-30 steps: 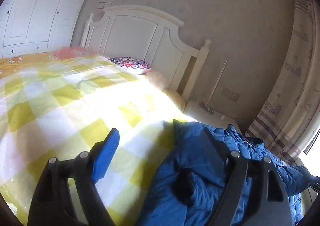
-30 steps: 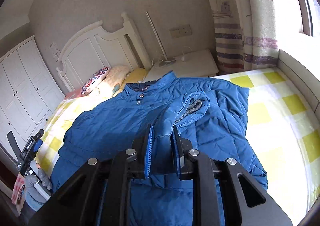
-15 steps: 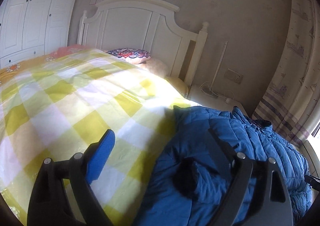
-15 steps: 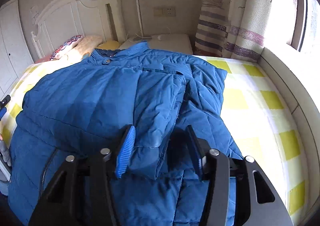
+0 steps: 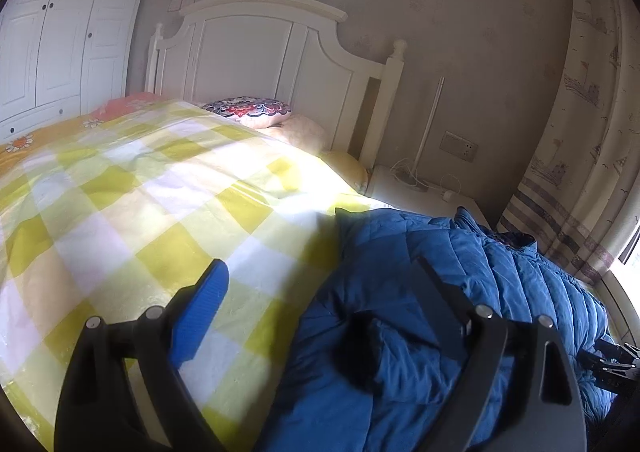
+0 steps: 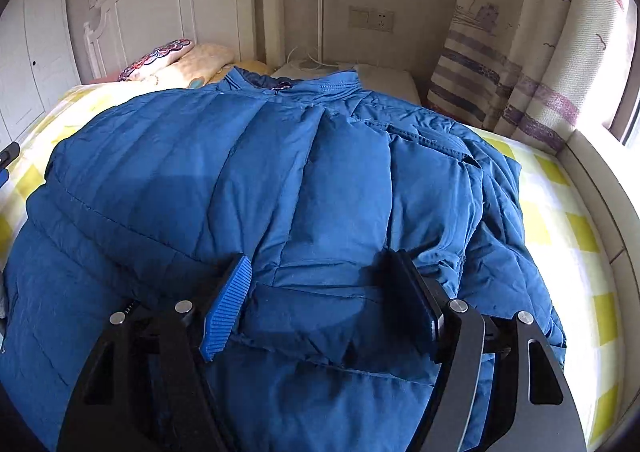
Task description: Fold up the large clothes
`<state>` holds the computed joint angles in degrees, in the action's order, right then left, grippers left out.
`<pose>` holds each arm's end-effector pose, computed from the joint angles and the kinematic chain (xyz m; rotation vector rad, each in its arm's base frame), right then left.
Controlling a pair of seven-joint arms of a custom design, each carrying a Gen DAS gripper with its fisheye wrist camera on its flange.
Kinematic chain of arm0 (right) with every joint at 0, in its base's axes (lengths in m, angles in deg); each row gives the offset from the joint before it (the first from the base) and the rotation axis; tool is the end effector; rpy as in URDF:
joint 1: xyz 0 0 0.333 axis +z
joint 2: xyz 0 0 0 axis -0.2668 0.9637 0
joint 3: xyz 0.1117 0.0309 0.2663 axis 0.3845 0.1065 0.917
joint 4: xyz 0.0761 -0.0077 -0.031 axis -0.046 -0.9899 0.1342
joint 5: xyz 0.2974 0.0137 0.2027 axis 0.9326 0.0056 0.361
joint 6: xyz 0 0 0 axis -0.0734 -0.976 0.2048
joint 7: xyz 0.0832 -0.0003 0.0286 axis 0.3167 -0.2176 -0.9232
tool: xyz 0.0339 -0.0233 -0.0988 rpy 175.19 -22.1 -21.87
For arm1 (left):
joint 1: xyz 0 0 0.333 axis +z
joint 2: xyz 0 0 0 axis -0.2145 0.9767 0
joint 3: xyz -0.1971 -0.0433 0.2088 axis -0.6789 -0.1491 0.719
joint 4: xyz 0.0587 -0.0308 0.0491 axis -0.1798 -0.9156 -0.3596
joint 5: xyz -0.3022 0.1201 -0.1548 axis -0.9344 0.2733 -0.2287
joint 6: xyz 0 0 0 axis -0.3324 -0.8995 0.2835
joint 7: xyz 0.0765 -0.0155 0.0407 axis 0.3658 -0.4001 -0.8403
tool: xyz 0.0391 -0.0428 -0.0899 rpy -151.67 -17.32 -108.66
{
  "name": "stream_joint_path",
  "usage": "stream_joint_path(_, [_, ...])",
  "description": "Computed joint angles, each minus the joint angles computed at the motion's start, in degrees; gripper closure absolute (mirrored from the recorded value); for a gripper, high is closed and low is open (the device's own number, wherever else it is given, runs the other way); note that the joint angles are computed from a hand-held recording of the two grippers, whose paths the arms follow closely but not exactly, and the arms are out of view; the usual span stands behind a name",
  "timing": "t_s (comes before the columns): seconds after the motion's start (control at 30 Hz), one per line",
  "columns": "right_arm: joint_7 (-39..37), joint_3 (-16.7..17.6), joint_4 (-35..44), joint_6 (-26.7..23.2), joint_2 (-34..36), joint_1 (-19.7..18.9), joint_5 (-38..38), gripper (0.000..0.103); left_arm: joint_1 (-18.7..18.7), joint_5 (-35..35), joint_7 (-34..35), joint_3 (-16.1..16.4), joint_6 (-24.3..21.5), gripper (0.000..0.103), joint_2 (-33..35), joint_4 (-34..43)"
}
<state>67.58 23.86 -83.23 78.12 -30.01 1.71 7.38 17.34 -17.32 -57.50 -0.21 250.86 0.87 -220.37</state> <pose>0.4898 0.1897 0.4896 -2.0306 1.3998 -0.5334 0.3754 -0.0637 0.5160 -1.9199 1.0492 -0.8776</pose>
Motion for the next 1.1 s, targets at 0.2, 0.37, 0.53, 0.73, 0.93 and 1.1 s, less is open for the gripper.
stream_joint_path(0.2, [-3.27, -0.49, 0.23, -0.17, 0.25, 0.65, 3.74, 0.029, -12.97, -0.90, 9.75, 7.45, -7.83, 0.010, 11.08, 12.28])
stream_joint_path(0.37, [-4.28, -0.65, 0.09, 0.29, 0.17, 0.87, 5.33, 0.029, -13.40, 9.11, 6.95, 3.24, -23.33, 0.007, 29.24, 29.55])
stream_joint_path(0.53, [-15.06, -3.20, 0.04, 0.16, -0.25, 3.81, 18.68, 0.026, -15.67, 11.22, 8.09, 4.10, -30.40, 0.002, 37.27, 34.04])
stream_joint_path(0.73, [-19.07, -2.55, 0.72, -0.96, -0.02, 3.22, 23.88, 0.024, -20.11, 8.11, 8.10, 8.80, -27.66, 0.005, 34.95, 35.77])
stream_joint_path(0.93, [-18.48, -1.90, 0.75, -1.10, 0.03, 2.46, 22.97, 0.024, -26.46, 16.06, 8.02, 9.60, -38.78, 0.002, 50.45, 52.42])
stream_joint_path(1.1, [-19.80, -2.04, 0.94, -1.31, 0.07, 2.61, 24.57, 0.024, -30.21, 16.87, 9.28, 12.95, -39.92, 0.002, 54.35, 54.87])
